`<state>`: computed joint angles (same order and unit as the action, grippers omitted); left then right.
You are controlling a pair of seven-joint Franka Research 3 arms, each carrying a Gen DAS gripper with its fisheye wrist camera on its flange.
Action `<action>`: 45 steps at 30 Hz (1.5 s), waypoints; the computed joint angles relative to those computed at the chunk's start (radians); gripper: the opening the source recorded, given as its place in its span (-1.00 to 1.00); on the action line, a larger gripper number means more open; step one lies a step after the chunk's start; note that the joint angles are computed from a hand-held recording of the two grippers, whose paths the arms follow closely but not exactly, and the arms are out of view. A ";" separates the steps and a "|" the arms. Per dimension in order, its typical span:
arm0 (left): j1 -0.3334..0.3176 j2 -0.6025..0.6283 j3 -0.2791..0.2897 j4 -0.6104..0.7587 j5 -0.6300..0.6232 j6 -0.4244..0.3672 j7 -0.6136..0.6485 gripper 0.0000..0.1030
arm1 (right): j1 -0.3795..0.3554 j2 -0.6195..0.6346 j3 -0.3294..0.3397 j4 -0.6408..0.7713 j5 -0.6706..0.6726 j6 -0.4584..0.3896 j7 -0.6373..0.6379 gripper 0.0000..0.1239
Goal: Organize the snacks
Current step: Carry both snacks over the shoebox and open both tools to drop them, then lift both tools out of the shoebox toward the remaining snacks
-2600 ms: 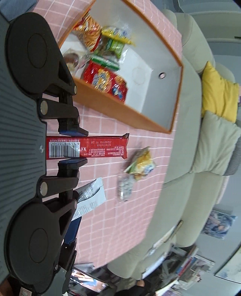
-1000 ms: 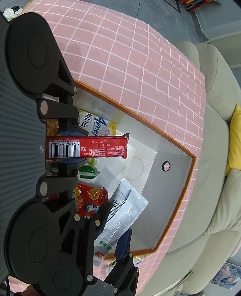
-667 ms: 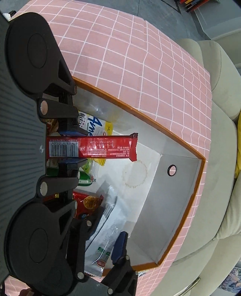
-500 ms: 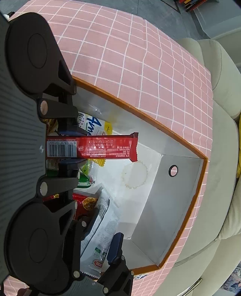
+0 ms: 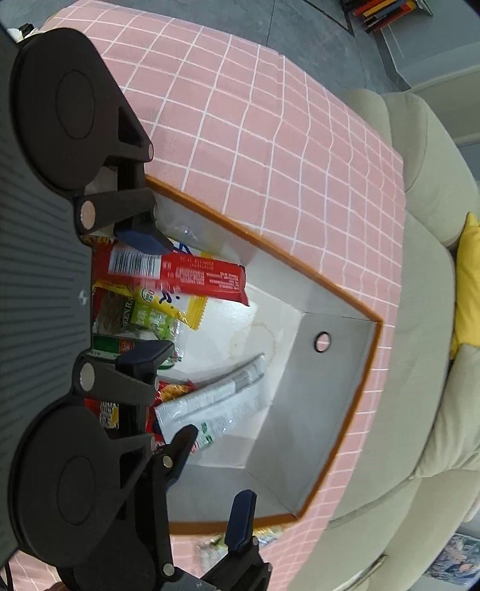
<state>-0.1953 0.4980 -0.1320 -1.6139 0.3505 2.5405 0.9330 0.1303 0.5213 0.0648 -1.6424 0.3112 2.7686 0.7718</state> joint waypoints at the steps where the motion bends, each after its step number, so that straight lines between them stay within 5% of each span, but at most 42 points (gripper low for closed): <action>1: -0.002 -0.009 0.002 -0.009 0.002 0.009 -0.008 0.28 | -0.004 -0.006 0.003 -0.004 0.007 0.001 0.000 0.15; 20: -0.043 -0.173 0.016 -0.181 0.141 0.134 -0.227 0.31 | -0.105 -0.211 0.048 -0.190 0.305 0.014 -0.104 0.32; 29: -0.070 -0.248 0.007 -0.273 0.236 0.221 -0.324 0.31 | -0.134 -0.339 0.044 -0.335 0.619 0.035 -0.339 0.32; 39: -0.106 -0.271 -0.015 -0.316 0.325 0.298 -0.402 0.24 | -0.111 -0.451 -0.041 -0.484 0.976 0.068 -0.629 0.32; 45: -0.127 -0.244 -0.034 -0.306 0.297 0.321 -0.386 0.11 | -0.103 -0.469 -0.083 -0.548 1.042 0.099 -0.695 0.33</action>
<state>-0.3220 0.2539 -0.1664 -1.9202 0.6478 2.8616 0.5474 0.0271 0.0525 -0.0181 -2.1903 1.3536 2.8672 0.0770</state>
